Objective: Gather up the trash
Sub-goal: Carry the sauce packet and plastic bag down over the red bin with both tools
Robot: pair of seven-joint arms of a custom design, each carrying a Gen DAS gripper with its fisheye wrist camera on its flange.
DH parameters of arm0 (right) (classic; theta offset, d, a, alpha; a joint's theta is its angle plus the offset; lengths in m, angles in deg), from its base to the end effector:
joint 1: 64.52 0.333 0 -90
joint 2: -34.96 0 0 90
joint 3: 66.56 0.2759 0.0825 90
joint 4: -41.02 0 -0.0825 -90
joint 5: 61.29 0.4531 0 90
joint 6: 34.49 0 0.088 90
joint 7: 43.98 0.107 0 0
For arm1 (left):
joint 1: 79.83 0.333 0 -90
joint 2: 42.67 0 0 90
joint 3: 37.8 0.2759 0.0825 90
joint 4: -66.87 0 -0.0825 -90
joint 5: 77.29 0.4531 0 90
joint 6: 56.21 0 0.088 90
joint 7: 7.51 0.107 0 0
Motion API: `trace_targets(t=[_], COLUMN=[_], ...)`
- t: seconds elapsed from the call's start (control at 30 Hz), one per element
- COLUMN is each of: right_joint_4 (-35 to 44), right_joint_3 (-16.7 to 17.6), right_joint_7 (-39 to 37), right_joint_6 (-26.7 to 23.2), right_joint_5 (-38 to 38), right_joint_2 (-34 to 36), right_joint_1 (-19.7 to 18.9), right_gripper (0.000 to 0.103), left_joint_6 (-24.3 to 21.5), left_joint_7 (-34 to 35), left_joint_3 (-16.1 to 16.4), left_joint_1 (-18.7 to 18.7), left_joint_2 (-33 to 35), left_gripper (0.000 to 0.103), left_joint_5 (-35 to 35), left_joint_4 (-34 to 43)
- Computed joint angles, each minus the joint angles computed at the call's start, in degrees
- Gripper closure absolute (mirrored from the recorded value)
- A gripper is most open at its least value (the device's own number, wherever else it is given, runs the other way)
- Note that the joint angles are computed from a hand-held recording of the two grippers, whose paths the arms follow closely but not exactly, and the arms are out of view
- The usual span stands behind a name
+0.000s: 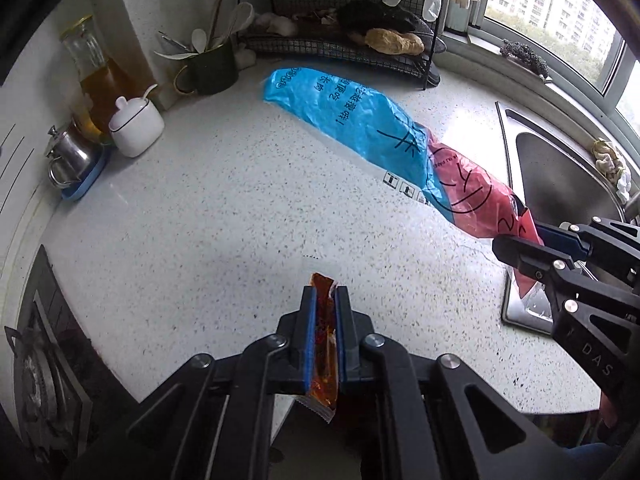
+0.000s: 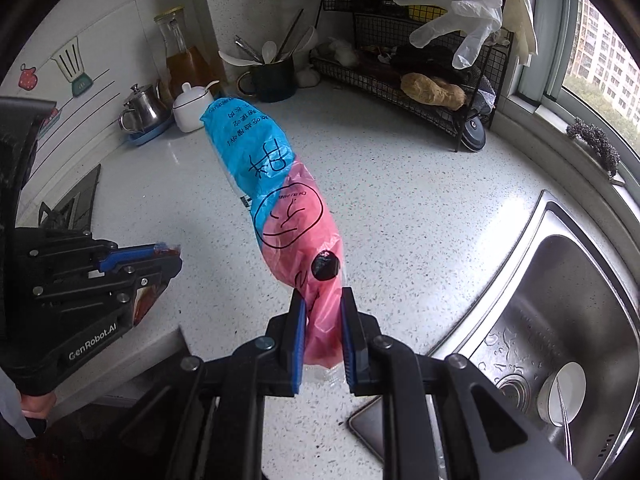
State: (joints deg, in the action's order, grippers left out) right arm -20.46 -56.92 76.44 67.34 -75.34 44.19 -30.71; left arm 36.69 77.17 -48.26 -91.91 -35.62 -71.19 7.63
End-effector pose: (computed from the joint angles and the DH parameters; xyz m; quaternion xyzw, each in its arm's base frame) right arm 0.4990 0.4254 0.7767 -0.7415 0.6057 -0.1459 0.2491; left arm 0.5837 -0.2183 0.7996 -0.5871 0.7749 -0.1761 0.1547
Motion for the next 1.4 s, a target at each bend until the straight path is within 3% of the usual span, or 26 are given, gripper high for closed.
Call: trace_targets(t=[0.3,0.67,1.1,1.4], right_joint_4=[-7.01,-15.65,-26.45,-39.49], right_joint_3=[3.15,5.91,6.11,5.44], right_joint_7=[3.34,4.99,3.66,1.58], right_joint_6=[-0.41,-1.71,-3.01,4.51], right_joint_5=[-1.11,2.94,10.42,12.44], right_joint_2=[-5.68,-11.22,-15.41,-16.86], right_joint_1=[3.09,4.67,4.3,3.43], right_gripper=[0.088,0.088,0.088,0.088], left_joint_6=[5.33,3.53,1.65,10.53], left_joint_7=[-0.28,-2.17,-6.19,-8.17], left_joint_3=[0.56,-0.18,-0.79,-2.52], left_joint_1=[4.5,7.05,5.95,4.42], left_joint_2=[-25.42,-43.99,-53.74,-56.72], left_gripper=[0.095,0.096,0.096,0.096], left_joint_5=[-5.31,-9.37,-14.53,-14.52], left_joint_4=[-29.59,-49.2,-64.97,-79.16])
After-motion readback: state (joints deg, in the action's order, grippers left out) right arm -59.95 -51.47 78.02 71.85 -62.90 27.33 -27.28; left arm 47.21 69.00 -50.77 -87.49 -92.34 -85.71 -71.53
